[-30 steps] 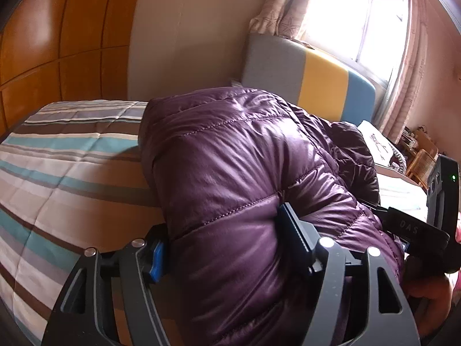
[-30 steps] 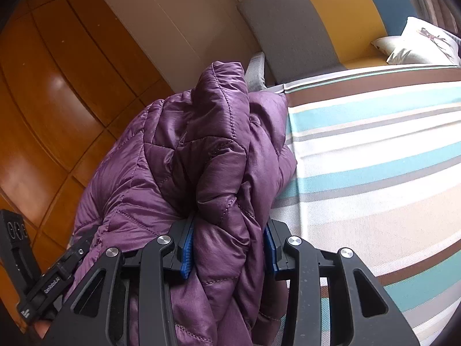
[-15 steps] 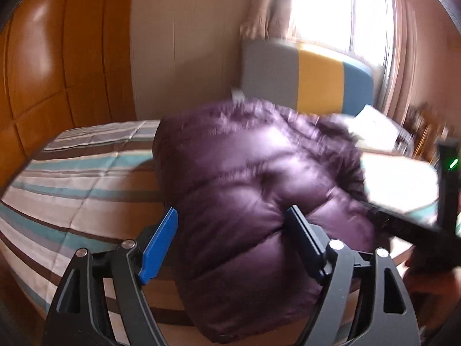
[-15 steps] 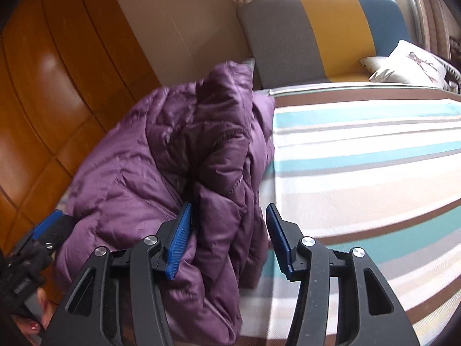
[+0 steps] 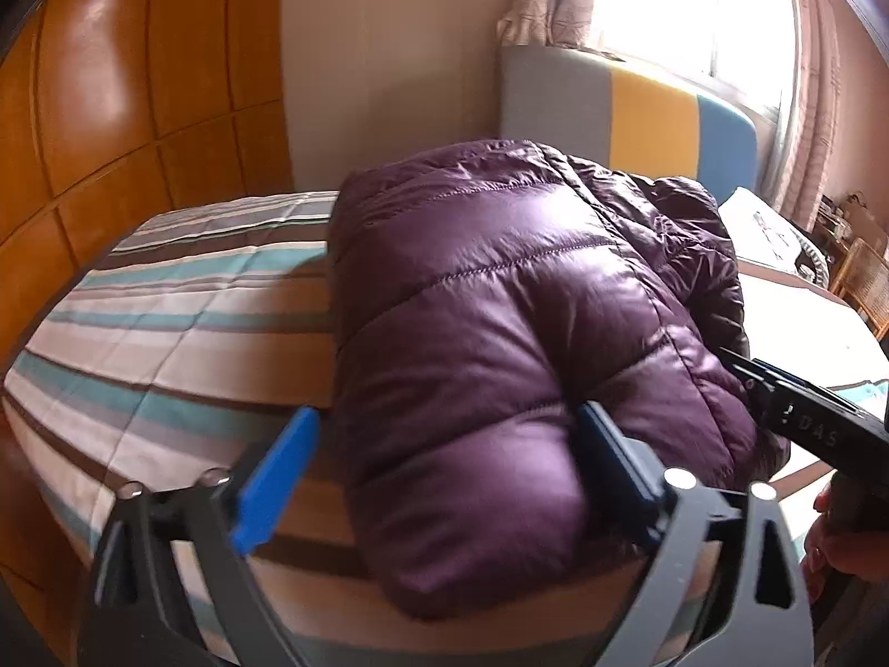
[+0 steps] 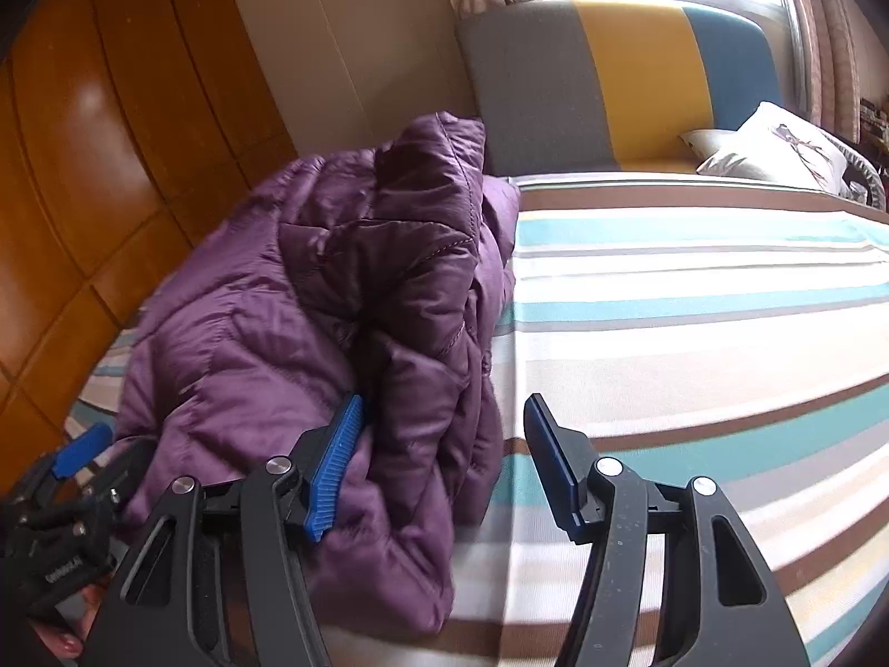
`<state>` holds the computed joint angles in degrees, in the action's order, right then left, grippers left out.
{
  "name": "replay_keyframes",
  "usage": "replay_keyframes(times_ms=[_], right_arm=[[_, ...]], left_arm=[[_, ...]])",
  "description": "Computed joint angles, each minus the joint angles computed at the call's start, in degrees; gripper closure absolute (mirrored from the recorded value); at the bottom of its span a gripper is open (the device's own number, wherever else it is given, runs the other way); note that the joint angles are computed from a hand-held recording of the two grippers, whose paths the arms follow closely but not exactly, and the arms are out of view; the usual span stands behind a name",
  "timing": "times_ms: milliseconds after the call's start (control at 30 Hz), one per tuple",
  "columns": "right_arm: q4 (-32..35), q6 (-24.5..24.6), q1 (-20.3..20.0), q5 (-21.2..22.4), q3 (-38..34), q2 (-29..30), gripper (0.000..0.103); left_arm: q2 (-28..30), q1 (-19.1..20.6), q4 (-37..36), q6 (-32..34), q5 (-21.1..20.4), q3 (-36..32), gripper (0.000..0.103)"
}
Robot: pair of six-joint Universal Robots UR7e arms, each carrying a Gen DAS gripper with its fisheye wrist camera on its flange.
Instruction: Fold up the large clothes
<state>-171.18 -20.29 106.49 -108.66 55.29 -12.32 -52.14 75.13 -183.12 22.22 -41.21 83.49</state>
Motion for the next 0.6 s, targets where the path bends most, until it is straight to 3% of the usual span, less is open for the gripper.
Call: replay_keyframes(times_ms=[67,133,300,600], right_arm=[[-1.8,1.7,0.0,1.7,4.3,-2.5,0.040],[-4.3,2.5,0.1,3.5,8.4,-4.7,0.029],[-6.5,0.7,0.5,4.8,15.4,-8.7,0.023],[-12.5,-3.9,1.8,3.5,23.4,-12.8,0.009]], left_arm=[[-1.1,-0.7,-1.6,-0.3,0.6,2.0,0.002],[-2.3,-1.3,-1.7,-1.6,1.1,3.9,0.002],[-5.0,-2.4,2.2,-8.4,1.2,6.9,0.002],[-6.1,-6.3,-7.3,-2.6,10.6,13.3,0.002]])
